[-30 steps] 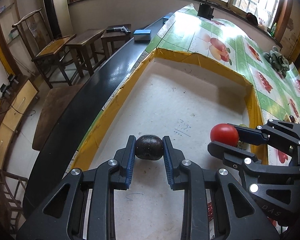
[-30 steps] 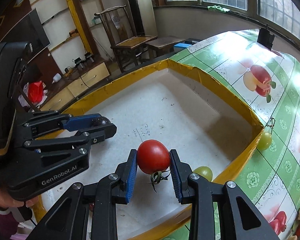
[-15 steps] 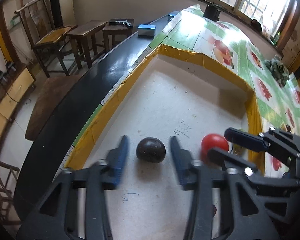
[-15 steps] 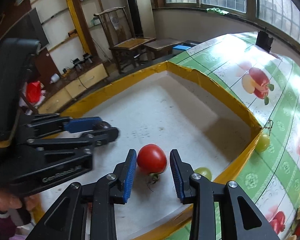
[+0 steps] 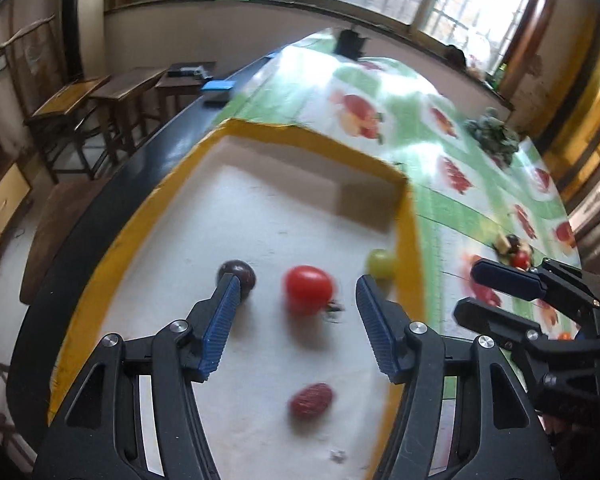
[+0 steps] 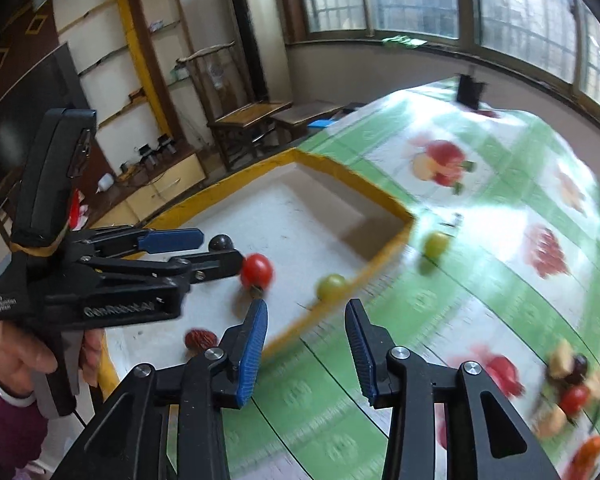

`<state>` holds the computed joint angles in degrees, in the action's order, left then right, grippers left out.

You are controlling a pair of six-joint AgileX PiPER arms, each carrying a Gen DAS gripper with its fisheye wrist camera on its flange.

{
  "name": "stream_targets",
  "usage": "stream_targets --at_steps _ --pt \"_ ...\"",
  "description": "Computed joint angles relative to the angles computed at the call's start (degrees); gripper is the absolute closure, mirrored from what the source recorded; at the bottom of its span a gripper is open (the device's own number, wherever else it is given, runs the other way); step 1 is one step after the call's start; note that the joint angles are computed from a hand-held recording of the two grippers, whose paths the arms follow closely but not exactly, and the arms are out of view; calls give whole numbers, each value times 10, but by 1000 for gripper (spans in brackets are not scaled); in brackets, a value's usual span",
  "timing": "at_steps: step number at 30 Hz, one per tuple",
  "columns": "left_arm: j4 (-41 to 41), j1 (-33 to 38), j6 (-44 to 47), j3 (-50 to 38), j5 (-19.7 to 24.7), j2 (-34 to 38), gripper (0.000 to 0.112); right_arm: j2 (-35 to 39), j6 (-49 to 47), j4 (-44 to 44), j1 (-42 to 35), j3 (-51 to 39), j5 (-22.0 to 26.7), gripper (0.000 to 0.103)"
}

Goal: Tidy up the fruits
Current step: 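Move both open tools back toward the remaining fruits, then grasp the second dark plum with the left tool while the right tool grasps a tangerine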

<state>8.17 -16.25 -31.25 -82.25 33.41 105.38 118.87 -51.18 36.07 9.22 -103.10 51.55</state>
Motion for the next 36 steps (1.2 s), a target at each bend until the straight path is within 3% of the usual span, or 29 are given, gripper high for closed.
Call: stream_targets --at_steps 10,16,20,23,28,36 --pt "42 -87 -21 -73 55 27 52 -109 -107 64 -140 147 -23 64" --pt "53 -130 -46 -170 118 87 52 -140 -151 82 -245 189 -23 63" --pt "57 -162 -44 -234 140 129 52 -137 -170 95 -312 196 -12 55" --pt "42 -185 -14 -293 161 168 52 -134 -172 92 -343 200 -20 55" --pt "18 -214 61 -370 195 219 52 -120 -219 134 -401 201 10 55" --pt "-7 -240 129 -455 243 281 52 -94 -232 116 -428 199 4 55"
